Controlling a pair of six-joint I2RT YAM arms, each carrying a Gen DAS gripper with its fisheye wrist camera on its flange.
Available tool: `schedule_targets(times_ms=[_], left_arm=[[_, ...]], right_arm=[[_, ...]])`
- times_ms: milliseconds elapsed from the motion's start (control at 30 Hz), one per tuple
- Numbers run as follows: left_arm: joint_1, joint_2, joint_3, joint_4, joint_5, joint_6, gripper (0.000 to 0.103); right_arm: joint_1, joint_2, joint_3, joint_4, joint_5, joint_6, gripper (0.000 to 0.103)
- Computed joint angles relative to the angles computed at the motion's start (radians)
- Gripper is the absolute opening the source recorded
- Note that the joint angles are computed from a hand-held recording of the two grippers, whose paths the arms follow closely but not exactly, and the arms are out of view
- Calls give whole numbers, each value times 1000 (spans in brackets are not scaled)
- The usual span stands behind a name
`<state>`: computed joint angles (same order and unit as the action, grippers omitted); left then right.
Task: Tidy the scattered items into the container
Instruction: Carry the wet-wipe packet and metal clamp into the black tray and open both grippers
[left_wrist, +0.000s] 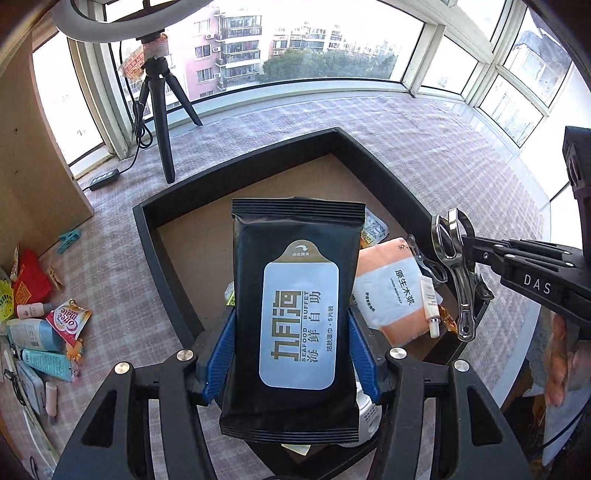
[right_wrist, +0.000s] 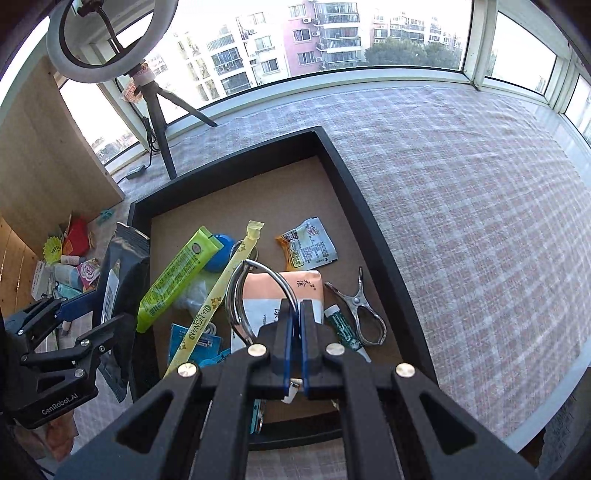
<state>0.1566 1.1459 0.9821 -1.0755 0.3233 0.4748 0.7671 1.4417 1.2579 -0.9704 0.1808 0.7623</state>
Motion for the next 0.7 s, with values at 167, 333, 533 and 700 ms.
schedule_targets(times_ms=[167, 333, 533, 700], left_arm=[[-30, -14, -2, 8, 0, -28, 59], [1, -22, 15, -13, 17, -16, 74], [113, -40, 46, -61, 48, 63, 74], [272, -5, 76, -105, 79, 176, 74]], right_arm=[[1, -7, -2, 9, -6, -6, 5], [44, 9, 27, -11, 40, 19, 33], [101, 42, 75, -12, 45, 45, 33], [169, 113, 162, -21, 51, 65, 33]])
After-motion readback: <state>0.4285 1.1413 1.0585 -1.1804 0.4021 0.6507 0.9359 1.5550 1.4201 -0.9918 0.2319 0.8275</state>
